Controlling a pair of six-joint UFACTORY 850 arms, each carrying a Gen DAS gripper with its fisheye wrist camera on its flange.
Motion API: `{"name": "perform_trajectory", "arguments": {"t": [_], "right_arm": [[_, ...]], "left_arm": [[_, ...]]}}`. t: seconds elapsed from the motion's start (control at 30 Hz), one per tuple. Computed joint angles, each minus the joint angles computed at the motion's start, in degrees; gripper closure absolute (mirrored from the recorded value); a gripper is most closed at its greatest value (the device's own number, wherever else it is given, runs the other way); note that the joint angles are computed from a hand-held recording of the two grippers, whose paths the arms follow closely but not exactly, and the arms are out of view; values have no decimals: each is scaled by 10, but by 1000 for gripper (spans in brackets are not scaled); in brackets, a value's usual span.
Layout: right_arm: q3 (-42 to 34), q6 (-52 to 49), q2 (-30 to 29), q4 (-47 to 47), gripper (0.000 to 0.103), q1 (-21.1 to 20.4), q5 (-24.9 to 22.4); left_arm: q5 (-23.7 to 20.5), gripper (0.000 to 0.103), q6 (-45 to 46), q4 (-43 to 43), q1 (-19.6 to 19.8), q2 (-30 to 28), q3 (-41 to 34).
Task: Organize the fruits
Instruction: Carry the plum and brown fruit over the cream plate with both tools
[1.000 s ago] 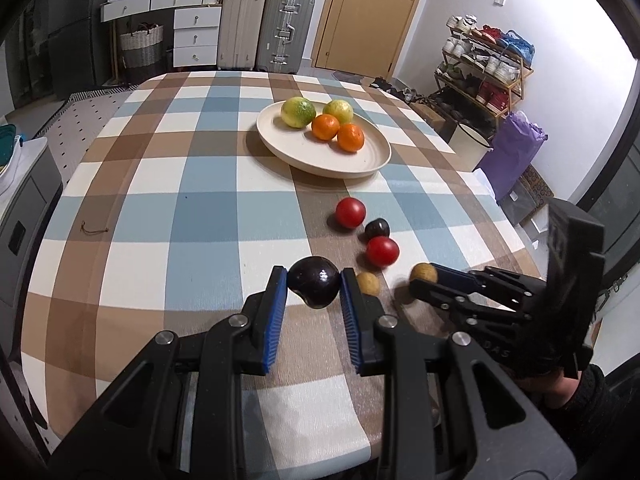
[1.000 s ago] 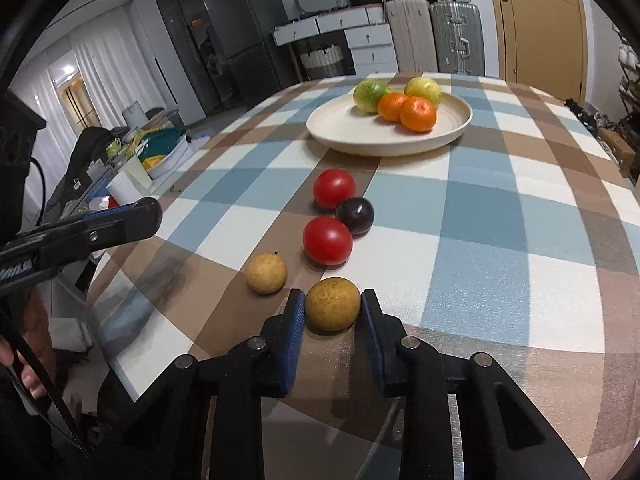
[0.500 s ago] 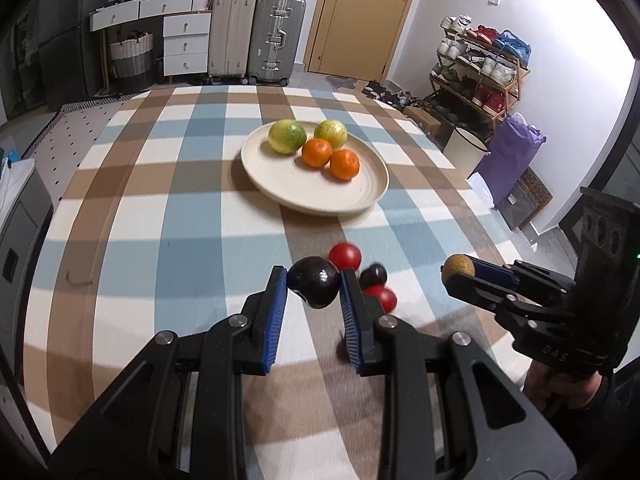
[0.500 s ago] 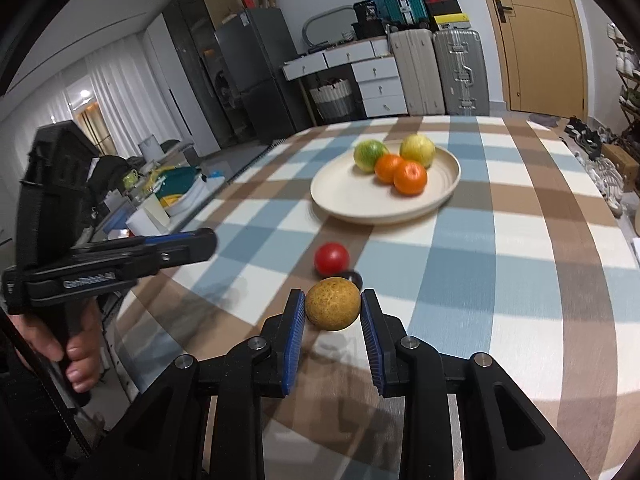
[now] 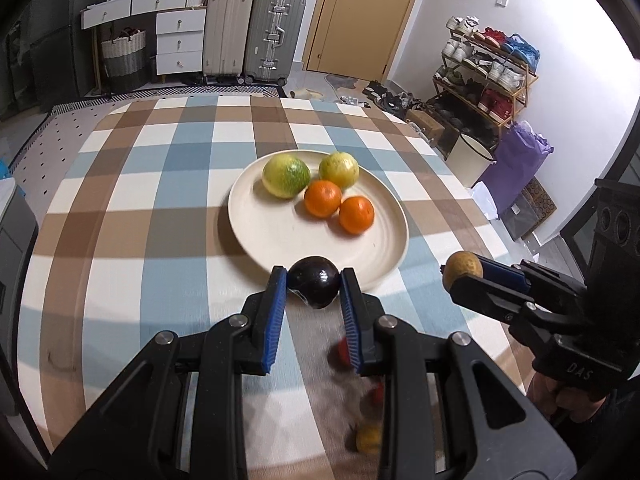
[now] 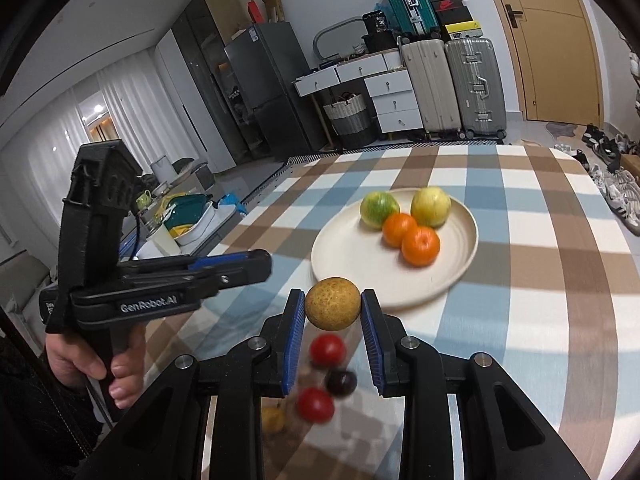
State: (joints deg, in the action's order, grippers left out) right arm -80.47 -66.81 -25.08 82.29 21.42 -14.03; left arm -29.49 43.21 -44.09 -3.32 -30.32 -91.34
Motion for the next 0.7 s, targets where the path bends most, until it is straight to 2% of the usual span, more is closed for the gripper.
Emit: {"name": "perform_trajectory", "arguments": {"t": [0.17,0.4,0.7], "right_arm": [[-65,86,-46,-97,74,-6,-14],[-164,260,-116,-282,74,-11,-42],[-242,358,-178,-378,74,-14,-72]], "left_arm": [[-27,79,-52,39,0,-56,-79],[-69,79,-88,57,5,-128,-181],[-132,79,-134,84,6,-223,-312]]}}
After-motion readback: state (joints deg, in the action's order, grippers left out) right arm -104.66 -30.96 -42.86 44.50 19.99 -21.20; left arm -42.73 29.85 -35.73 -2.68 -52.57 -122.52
